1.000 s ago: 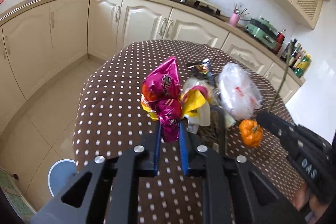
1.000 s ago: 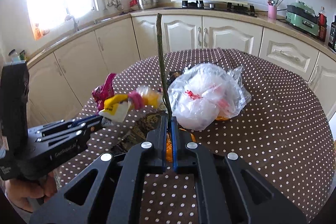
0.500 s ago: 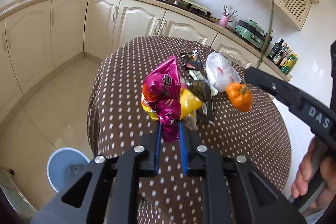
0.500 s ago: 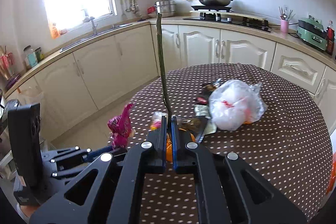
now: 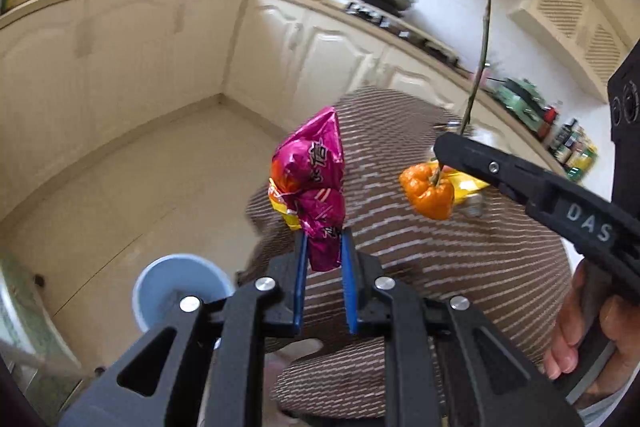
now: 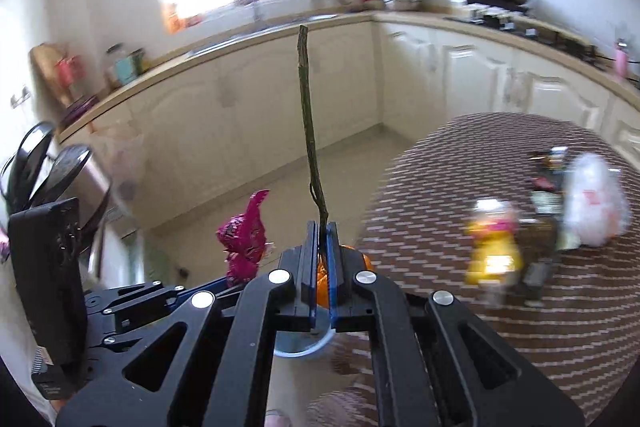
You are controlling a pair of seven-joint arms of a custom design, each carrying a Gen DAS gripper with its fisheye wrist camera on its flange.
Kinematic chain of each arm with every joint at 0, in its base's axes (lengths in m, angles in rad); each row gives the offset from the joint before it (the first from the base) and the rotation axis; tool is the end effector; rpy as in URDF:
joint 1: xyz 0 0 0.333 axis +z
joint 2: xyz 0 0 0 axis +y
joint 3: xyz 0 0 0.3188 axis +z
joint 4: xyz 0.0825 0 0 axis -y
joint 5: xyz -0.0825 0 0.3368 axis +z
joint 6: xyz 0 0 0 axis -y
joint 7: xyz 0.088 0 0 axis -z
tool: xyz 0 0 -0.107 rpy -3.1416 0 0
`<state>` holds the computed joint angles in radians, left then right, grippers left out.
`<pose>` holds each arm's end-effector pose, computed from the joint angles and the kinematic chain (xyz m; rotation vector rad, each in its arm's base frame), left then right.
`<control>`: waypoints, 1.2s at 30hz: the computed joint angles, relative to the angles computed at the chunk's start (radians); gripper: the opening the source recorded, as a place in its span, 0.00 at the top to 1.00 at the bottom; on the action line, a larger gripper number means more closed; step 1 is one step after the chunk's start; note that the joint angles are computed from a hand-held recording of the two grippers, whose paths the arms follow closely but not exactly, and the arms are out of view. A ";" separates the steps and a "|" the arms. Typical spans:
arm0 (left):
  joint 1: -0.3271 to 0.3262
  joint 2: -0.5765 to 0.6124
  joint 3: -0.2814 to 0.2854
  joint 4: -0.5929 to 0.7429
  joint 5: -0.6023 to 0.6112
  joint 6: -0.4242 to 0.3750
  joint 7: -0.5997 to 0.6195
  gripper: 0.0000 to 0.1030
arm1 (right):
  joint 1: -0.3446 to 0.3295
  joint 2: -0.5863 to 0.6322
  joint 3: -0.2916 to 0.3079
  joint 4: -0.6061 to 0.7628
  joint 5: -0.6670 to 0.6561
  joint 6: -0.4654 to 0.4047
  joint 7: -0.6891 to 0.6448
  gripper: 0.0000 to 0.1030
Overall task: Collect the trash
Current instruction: 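Carry pink wrapper and pepper over the blue bin and open both tools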
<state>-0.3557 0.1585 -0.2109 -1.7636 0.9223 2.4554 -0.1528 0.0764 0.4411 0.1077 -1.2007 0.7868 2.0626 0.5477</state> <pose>0.5157 -0.3180 0.5508 -2.1856 1.1631 -0.9534 0.6625 0.1418 0.6012 -2.1398 0.6850 -0.1042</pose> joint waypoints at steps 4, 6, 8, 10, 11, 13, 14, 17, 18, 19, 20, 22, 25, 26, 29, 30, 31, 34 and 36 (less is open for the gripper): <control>0.037 -0.095 0.006 -0.180 -0.036 0.030 -0.078 0.86 | 0.059 -0.013 0.015 -0.080 -0.027 0.010 -0.014 0.97; 0.061 -0.123 0.006 -0.250 -0.056 0.058 -0.105 0.85 | 0.085 -0.013 0.017 -0.111 -0.040 0.022 -0.016 0.97; 0.090 -0.143 0.011 -0.321 -0.082 0.107 -0.124 0.85 | 0.126 -0.005 0.019 -0.150 -0.070 0.055 -0.020 0.97; 0.115 -0.142 0.016 -0.361 -0.110 0.145 -0.119 0.85 | 0.153 0.013 0.016 -0.161 -0.098 0.079 -0.015 0.97; 0.127 -0.138 0.019 -0.377 -0.119 0.172 -0.120 0.85 | 0.165 0.020 0.015 -0.167 -0.112 0.097 -0.012 0.97; 0.149 -0.130 0.026 -0.403 -0.135 0.212 -0.110 0.85 | 0.186 0.047 0.014 -0.159 -0.136 0.115 0.004 0.97; 0.160 -0.121 0.031 -0.410 -0.143 0.228 -0.103 0.85 | 0.195 0.060 0.014 -0.154 -0.146 0.127 0.011 0.97; 0.180 -0.099 0.038 -0.410 -0.163 0.257 -0.066 0.83 | 0.206 0.088 0.015 -0.141 -0.163 0.150 0.032 0.97; 0.186 -0.088 0.041 -0.403 -0.181 0.257 -0.047 0.83 | 0.208 0.101 0.016 -0.129 -0.166 0.156 0.042 0.97; 0.192 -0.079 0.042 -0.396 -0.199 0.255 -0.026 0.79 | 0.210 0.102 0.018 -0.136 -0.167 0.170 0.044 0.97; 0.195 -0.074 0.046 -0.397 -0.197 0.260 -0.021 0.76 | 0.209 0.111 0.019 -0.123 -0.172 0.167 0.050 0.97; 0.197 -0.065 0.051 -0.397 -0.182 0.267 -0.031 0.70 | 0.210 0.128 0.019 -0.105 -0.182 0.165 0.063 0.97; 0.197 -0.054 0.054 -0.398 -0.176 0.271 -0.046 0.68 | 0.211 0.141 0.022 -0.092 -0.192 0.163 0.075 0.97; 0.198 -0.046 0.054 -0.392 -0.182 0.271 -0.046 0.68 | 0.213 0.146 0.022 -0.086 -0.197 0.163 0.079 0.97; 0.195 -0.051 0.059 -0.414 -0.168 0.285 -0.084 0.68 | 0.213 0.146 0.025 -0.094 -0.201 0.167 0.079 0.97; 0.193 -0.057 0.061 -0.424 -0.159 0.290 -0.108 0.68 | 0.215 0.151 0.025 -0.091 -0.204 0.167 0.080 0.97; 0.194 -0.059 0.061 -0.428 -0.155 0.294 -0.117 0.68 | 0.215 0.151 0.025 -0.092 -0.207 0.165 0.082 0.97; 0.195 -0.067 0.059 -0.437 -0.148 0.293 -0.135 0.68 | 0.219 0.155 0.026 -0.087 -0.212 0.163 0.088 0.97; 0.193 -0.074 0.058 -0.438 -0.139 0.281 -0.149 0.68 | 0.220 0.163 0.026 -0.071 -0.216 0.148 0.097 0.97</control>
